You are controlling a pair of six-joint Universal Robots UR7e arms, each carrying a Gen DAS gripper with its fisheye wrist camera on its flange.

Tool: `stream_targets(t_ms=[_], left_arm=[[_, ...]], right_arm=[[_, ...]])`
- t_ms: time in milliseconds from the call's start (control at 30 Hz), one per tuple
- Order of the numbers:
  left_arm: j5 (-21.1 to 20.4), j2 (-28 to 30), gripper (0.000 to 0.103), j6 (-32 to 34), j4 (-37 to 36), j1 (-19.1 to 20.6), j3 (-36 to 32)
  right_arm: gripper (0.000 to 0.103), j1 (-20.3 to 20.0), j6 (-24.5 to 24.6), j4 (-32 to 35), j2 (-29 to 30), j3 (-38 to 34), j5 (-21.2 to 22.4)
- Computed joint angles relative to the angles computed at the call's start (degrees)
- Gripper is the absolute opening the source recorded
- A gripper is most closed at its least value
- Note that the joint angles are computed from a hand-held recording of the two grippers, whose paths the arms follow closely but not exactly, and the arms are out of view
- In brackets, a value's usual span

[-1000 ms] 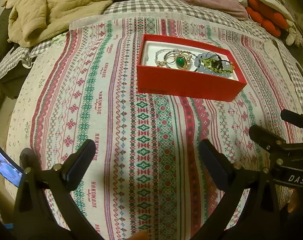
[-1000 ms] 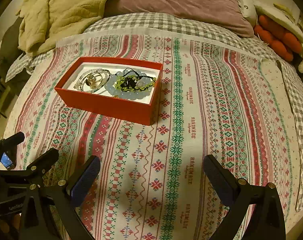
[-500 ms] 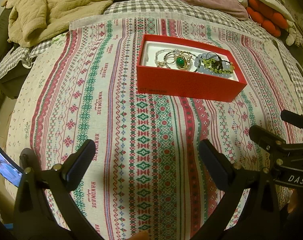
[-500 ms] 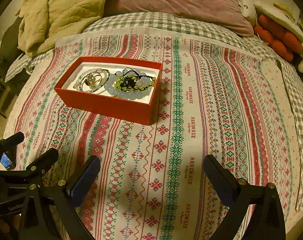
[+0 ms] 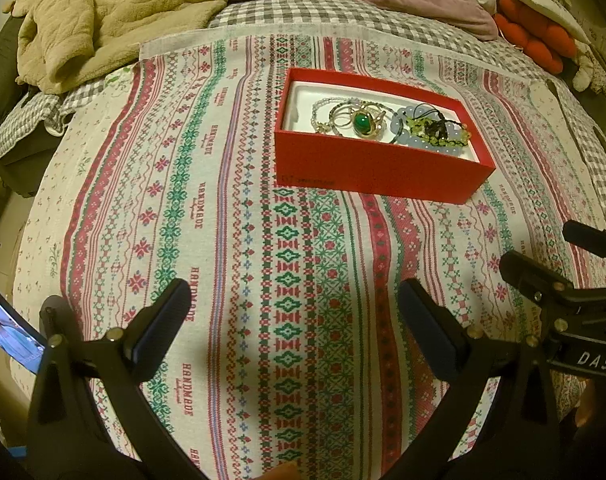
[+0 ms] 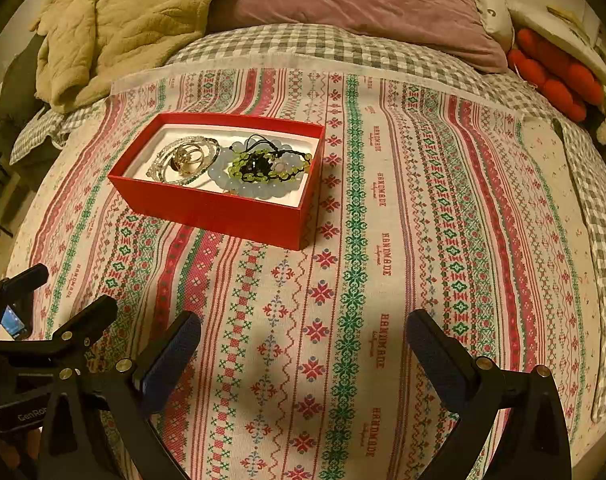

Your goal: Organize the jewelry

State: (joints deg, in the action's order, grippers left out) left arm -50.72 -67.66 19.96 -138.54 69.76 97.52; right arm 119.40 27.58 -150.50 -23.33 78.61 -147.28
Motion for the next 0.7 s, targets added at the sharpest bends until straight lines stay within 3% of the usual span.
stream_targets(t_ms=[700], left_arm=[[0.31, 0.20, 0.102, -0.22, -0.54, 0.13, -0.13]], right_arm=[[0.103, -0.06, -0.04, 0.07, -0.03, 0.00, 0.06]])
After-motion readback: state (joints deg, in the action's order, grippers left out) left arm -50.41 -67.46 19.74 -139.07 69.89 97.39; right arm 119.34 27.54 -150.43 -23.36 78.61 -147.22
